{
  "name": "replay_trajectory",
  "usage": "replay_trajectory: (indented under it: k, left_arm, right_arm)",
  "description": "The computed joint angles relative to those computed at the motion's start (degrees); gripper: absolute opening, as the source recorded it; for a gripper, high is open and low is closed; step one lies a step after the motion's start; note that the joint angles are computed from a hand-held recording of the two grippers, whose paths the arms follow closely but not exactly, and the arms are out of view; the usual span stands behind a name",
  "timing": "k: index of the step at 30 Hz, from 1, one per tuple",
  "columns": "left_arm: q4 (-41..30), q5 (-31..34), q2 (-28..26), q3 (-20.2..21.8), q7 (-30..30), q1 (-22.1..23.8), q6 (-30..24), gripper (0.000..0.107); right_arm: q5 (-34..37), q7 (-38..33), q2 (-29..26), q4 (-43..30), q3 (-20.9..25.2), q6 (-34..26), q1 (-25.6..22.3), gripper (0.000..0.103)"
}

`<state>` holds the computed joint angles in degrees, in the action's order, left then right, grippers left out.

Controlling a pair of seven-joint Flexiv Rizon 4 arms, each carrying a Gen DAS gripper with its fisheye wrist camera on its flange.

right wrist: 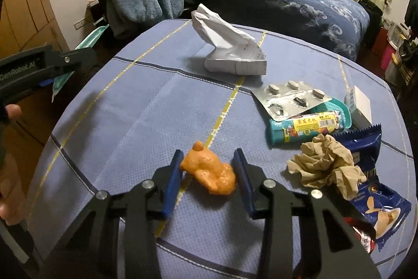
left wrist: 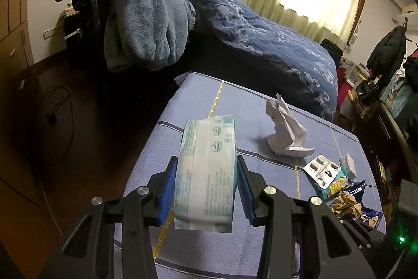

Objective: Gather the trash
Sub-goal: 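Grasp the tissue packet with the left tool while the right tool grasps the orange toy, then carry the tissue packet and orange toy over the wastebasket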

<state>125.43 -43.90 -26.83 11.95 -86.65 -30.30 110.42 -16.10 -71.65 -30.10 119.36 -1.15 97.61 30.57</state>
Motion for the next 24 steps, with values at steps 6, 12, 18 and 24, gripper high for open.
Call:
replay_trajectory:
  k: [6,12,18,24]
  left_arm:
    - [-0.16,-2.39,0.03,1.38,1.41,-2.92,1.24,0.044]
    - [2.55,5.24,2.91,-7.35,-3.02,5.36,6.29,0.043]
    - [3.22,13.44,5.05,-12.18,-7.53,10.65,6.17,0.043]
    - [-0.17,10.80,4.33,-9.60,-3.55,3.89,4.96,0.043]
  right_arm:
    - [0.88,-1.00,2.07,2.37,3.73,2.22,-3.88,0.040]
    - [1.71,-2.51,5.33,6.10,6.99,4.86,-8.08,0.040]
    - [2.16,-3.62,8.52,10.28,10.38,9.06,-13.03,0.040]
    - [2.09,-2.96,11.44,14.86,11.80,13.83,-18.10,0.040]
